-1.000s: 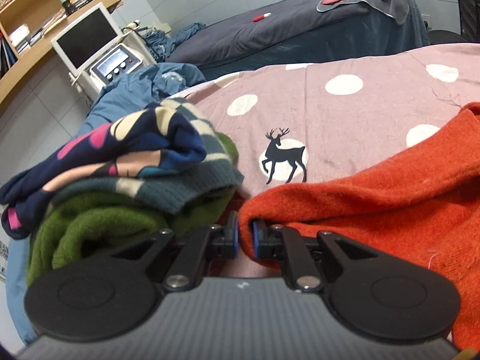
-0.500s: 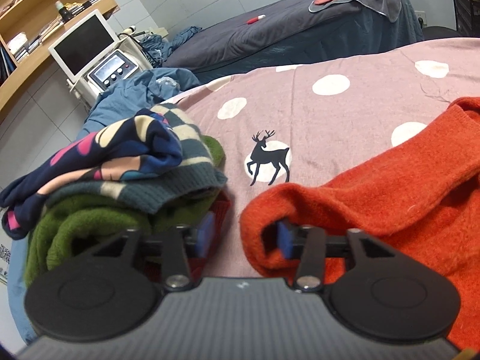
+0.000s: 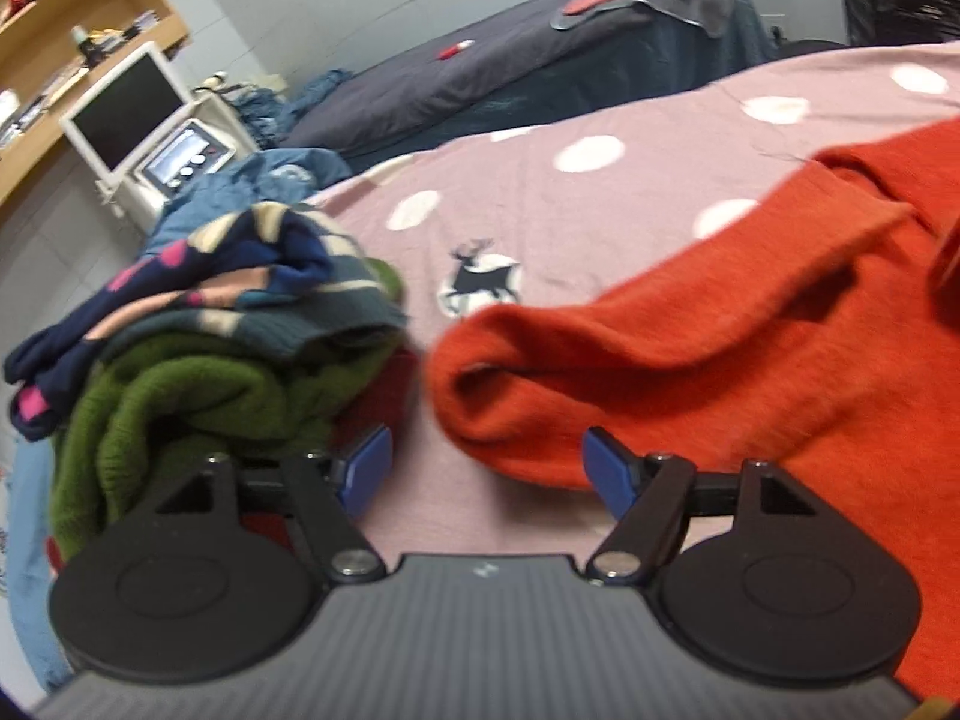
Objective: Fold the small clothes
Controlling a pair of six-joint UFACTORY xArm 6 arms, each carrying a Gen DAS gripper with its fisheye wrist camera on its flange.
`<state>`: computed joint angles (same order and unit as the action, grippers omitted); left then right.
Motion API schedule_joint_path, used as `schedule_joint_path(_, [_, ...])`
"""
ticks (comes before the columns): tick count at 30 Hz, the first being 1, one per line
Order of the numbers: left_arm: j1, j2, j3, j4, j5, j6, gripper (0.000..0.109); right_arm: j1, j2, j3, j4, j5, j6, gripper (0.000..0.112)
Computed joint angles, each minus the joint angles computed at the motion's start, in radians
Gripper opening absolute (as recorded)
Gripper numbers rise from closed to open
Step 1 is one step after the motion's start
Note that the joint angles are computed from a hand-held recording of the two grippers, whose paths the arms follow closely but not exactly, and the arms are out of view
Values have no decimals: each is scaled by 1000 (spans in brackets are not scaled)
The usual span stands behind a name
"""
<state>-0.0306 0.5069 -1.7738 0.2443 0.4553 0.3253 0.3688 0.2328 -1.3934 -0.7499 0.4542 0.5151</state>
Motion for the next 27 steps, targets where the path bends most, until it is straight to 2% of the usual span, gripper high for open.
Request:
schedule_joint_path(3, [-15, -38, 59, -51, -18, 52, 70, -91, -160, 91, -166, 38, 202, 3])
schedule_joint_path(5, [-23, -70, 100, -116, -27, 112, 70, -166, -280, 150, -217, 93, 314, 3])
schedule_joint_path(8, [-31, -111, 137, -262, 10, 229, 73, -280, -488, 238, -293, 228, 446, 4])
schedule_joint_path(10, [-32, -129, 150, -322, 46, 267, 74, -350, -588, 271, -316, 329, 450, 4])
schedule_joint_path(12, [-32, -150, 180, -333, 35, 268, 74, -436, -665, 314, -287, 363, 410, 4])
schedule_joint_path(15, [-32, -176, 218, -303, 12, 249, 74, -536, -703, 377, -205, 354, 365, 4])
schedule_joint_path(18, [-24, -194, 233, -289, 22, 242, 75, -578, -694, 424, -259, 379, 379, 4])
schedule_joint_path(21, [-8, -209, 241, -322, 51, 267, 79, -623, -701, 468, -124, 329, 357, 8])
schedule_joint_path(22, [-3, -215, 242, -347, 69, 284, 80, -639, -712, 502, -81, 255, 338, 15])
schedule_joint_path(23, [3, -222, 244, -384, 89, 312, 80, -624, -722, 528, -58, 206, 334, 42])
schedule_joint_path(24, [10, -228, 244, -437, 115, 354, 82, -594, -727, 538, -67, 198, 342, 79])
schedule_joint_path(25, [15, -240, 252, -488, 132, 397, 83, -554, -728, 540, -119, 233, 369, 92])
schedule_joint_path(26, [21, -254, 267, -549, 142, 454, 84, -495, -737, 540, -212, 309, 426, 100])
schedule_joint_path(27, [28, -273, 286, -623, 150, 531, 86, -423, -757, 548, -299, 398, 481, 101])
